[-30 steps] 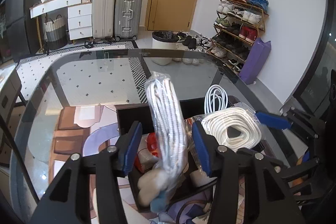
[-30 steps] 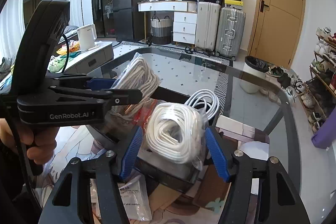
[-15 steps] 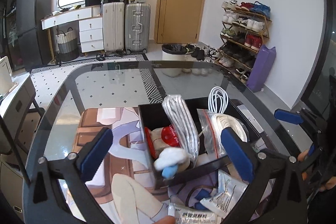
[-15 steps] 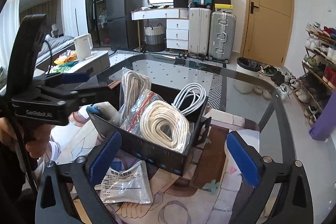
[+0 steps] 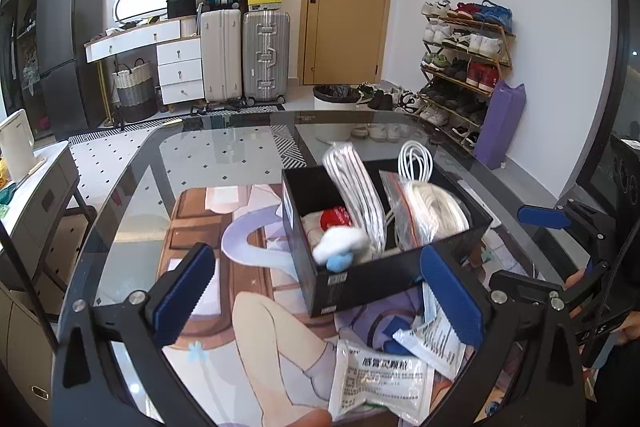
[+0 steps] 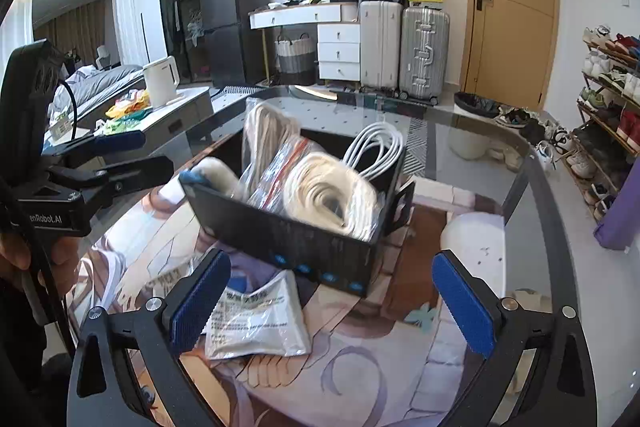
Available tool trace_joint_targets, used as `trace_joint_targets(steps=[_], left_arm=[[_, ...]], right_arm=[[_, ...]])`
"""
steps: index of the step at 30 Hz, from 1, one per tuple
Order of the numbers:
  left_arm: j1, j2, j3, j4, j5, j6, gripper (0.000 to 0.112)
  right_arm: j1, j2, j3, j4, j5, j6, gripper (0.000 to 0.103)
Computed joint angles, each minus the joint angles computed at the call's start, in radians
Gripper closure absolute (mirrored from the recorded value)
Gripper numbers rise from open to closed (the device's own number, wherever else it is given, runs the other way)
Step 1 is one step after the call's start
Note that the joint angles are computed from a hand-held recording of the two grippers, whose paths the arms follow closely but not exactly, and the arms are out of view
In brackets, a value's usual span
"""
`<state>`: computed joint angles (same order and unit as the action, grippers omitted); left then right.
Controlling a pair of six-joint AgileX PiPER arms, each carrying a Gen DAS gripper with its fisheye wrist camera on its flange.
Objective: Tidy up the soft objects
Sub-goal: 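Lower both bags into the black box and open both grippers, then move both grippers toward the white medicine sachets beside the box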
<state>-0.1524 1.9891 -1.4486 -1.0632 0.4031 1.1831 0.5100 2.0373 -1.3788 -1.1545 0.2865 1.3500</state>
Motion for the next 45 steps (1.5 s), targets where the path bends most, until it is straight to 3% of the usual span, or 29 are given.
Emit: trace_joint_targets(steps=[12,17,26,31,45], left_arm=[[-0.006,-0.019,0.089,-0.051,-0.031,0.096,0.009],[0.003,-0.033,0.122,-0.070,-0.030,0.146,0.009],[0.002,-0.029,0.120,0.029,-0.013,0.082,0.009],[0.002,-0.022,0.117,0.053,-0.011,0.064,0.009],[0.011,0.003,0.085,0.108,0.014,-0.003,0.009]], right_arm=[[0.022,0.042,-0.021,0.136,-0.002,-0.136,0.001],[0.025,0.064,-0.047,0.275,-0.007,-0.273,0.001],[0.034,0.141,-0.138,0.593,0.035,-0.598,0.001],[0.038,0.180,-0.186,0.692,0.064,-0.688,0.001],[0.050,0.238,-0.271,0.667,0.166,-0.621,0.001]])
